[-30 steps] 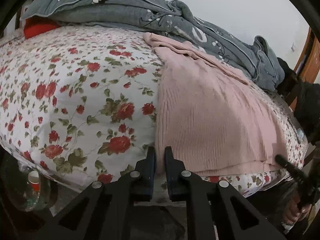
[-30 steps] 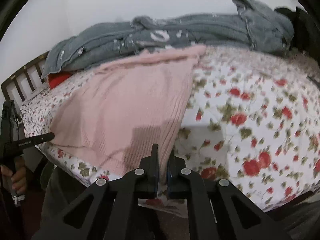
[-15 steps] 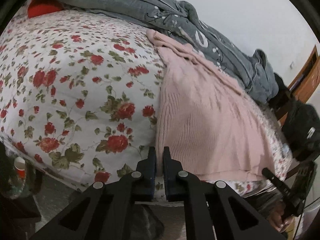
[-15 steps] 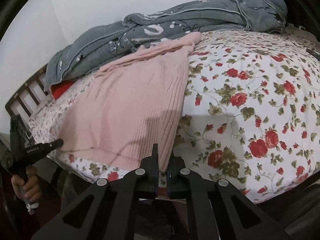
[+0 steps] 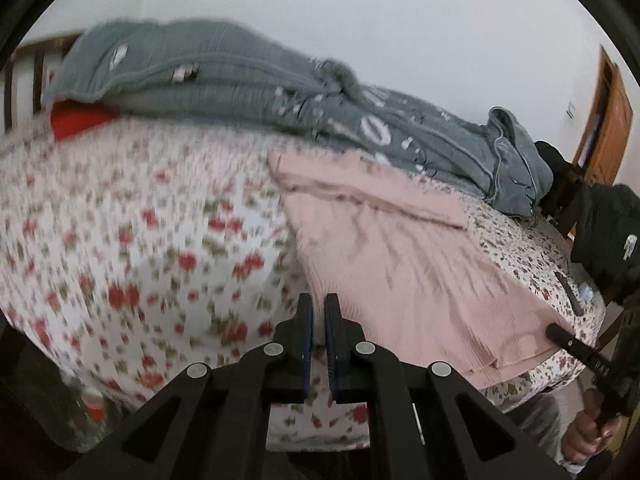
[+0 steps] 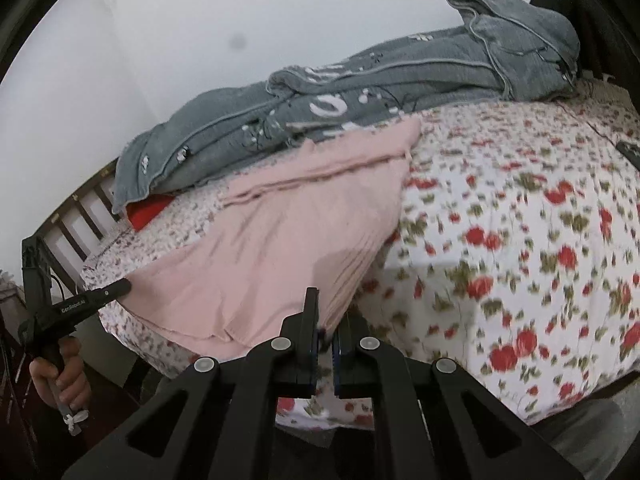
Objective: Fold small clothes
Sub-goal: 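Carry the hem over the sweater toward the collar with both tools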
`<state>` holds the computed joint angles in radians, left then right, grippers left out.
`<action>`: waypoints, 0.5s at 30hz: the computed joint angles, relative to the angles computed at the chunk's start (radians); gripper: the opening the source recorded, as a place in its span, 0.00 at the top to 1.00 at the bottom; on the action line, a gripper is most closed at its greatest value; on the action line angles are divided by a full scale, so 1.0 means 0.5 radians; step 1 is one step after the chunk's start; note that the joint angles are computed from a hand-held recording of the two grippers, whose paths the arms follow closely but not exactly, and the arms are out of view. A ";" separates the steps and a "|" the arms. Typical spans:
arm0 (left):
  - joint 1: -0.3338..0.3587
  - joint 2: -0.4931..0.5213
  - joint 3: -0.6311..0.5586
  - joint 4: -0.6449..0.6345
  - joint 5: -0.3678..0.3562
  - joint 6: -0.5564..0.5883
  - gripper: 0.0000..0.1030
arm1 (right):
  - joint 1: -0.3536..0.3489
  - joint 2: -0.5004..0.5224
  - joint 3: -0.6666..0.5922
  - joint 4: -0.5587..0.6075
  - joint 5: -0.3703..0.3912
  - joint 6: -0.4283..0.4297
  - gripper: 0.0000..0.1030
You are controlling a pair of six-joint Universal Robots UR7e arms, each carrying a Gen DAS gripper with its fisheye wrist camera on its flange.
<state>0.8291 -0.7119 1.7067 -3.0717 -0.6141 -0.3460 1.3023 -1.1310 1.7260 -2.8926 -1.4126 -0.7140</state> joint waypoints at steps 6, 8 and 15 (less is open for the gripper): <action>-0.020 0.031 -0.088 -0.016 0.043 0.080 0.93 | 0.025 0.009 -0.067 0.041 0.031 0.027 0.95; -0.014 0.035 -0.104 -0.027 0.041 0.093 0.93 | 0.028 0.012 -0.081 0.046 0.037 0.029 0.95; 0.021 0.071 -0.188 -0.076 0.008 0.162 0.93 | 0.036 0.053 -0.167 0.096 0.069 0.077 0.95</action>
